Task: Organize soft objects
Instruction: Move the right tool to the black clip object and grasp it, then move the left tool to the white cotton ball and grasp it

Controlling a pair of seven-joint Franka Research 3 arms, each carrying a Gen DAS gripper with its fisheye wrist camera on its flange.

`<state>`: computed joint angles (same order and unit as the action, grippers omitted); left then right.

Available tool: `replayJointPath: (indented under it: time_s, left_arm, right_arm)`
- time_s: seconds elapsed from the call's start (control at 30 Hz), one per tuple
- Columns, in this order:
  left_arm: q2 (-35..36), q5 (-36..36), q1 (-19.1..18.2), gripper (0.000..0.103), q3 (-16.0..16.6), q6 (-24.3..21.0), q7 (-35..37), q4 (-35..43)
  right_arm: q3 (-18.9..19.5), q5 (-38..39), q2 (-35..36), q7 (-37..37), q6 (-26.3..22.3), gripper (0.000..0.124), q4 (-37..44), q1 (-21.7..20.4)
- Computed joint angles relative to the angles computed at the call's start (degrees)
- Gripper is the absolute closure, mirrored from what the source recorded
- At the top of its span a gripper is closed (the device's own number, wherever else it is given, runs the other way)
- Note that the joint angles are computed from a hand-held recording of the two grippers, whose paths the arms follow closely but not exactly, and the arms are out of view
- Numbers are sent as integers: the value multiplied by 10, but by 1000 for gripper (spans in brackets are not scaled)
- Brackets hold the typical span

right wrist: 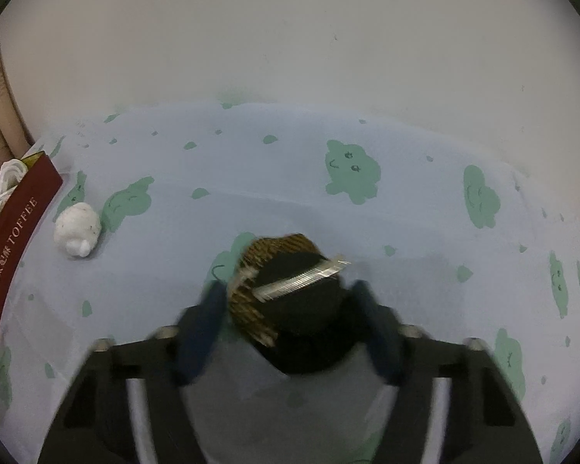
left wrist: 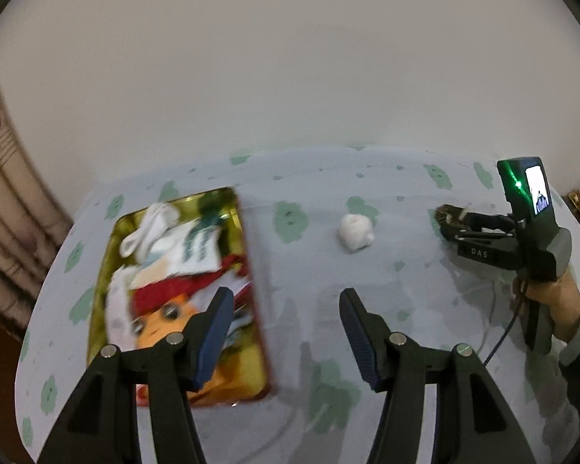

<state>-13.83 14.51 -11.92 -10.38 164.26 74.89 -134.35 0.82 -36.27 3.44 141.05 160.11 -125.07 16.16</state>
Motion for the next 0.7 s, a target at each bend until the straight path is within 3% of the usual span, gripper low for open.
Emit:
replayJointPath:
  time_s: [0.17,0.3,0.7]
  left_arm:
    - [41,14,2,45,-14,-12,-17,36]
    - [68,12,-1,45,-15,-20,-24,57]
    - [139,-122,-17,45,-18,-40,64,117]
  right_arm:
    - [-1,13,-9,-12,31,91,-19,-6]
    - [1,25,-28,-19,54,94,-46,-16]
    - [49,-12,-98,13,57,97,-118,-60]
